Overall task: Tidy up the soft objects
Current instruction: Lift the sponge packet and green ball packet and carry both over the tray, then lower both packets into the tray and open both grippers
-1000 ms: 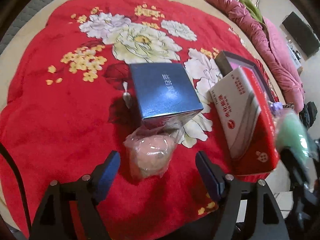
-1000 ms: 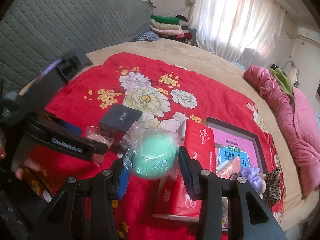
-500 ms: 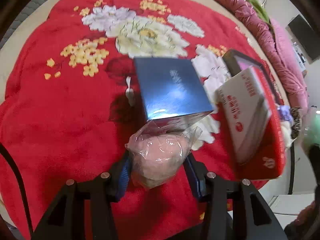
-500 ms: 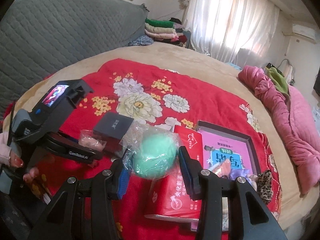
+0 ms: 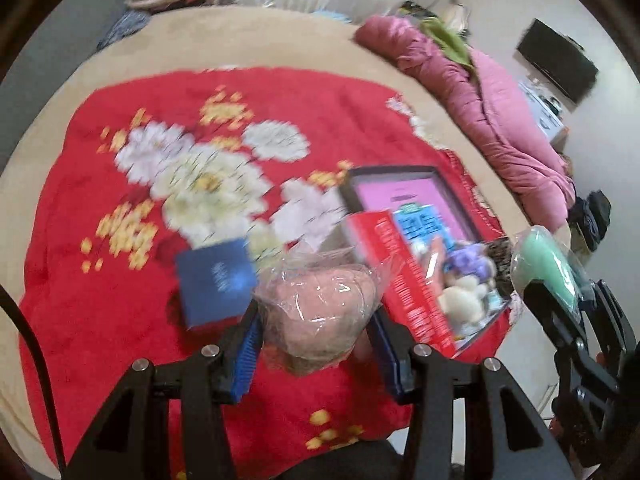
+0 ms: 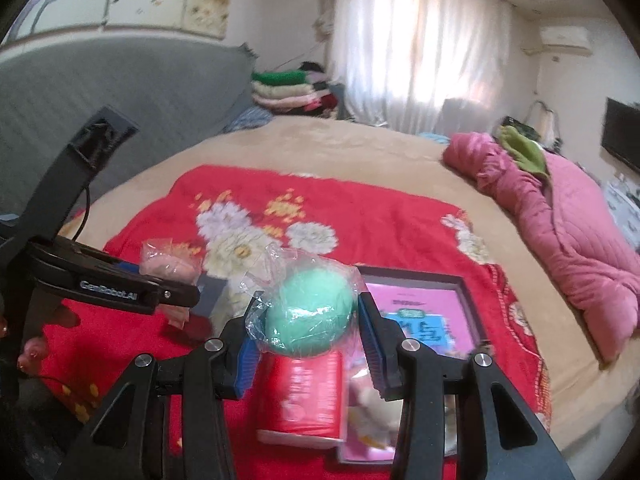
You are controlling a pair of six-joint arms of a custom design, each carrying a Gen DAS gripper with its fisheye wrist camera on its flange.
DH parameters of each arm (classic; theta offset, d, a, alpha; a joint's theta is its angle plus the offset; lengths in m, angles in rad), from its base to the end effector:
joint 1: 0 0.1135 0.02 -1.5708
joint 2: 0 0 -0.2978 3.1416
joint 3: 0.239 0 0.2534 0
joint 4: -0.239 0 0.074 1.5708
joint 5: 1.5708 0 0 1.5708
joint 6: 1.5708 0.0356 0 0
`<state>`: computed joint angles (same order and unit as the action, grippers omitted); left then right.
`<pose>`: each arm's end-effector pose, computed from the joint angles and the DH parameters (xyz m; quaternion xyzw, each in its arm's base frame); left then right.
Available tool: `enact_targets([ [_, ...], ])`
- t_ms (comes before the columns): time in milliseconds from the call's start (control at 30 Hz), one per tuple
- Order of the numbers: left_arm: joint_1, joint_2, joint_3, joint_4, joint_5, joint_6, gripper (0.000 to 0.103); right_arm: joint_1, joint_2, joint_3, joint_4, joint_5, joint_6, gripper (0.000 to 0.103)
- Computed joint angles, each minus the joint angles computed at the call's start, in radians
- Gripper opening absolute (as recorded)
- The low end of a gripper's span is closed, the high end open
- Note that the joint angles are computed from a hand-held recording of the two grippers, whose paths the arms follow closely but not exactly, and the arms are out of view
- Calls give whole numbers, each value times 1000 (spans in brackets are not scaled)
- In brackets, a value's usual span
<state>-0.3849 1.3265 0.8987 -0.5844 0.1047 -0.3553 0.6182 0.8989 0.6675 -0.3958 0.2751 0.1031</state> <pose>0.2348 -0.0991 0.2621 0.0286 0.9596 -0.1465 0.2385 0.1488 0.0939 0.2850 -0.1645 0.8691 0.0446 0.4643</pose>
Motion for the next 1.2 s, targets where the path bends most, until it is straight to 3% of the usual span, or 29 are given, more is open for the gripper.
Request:
enact_targets([
  [267,-200,145,199,-25,-60,-51,50,-468,-129,37,-102,-276,-163,46],
  [400,-288,251,294,-34,-82,-66,50,-749,-117,49,-145,-494,-264,46],
  [533,-337,353,365,-37,-71,-72,50,-918,-102,40,-185,-620,-356,46],
  [767,-393,494,453,-46,-65,-81,50,-1039,-60,-14,-207,-709,-462,46],
  [1200,-488,528,389,3,-14,-109,50,-1094,162,-115,-115,-739,-558,46],
])
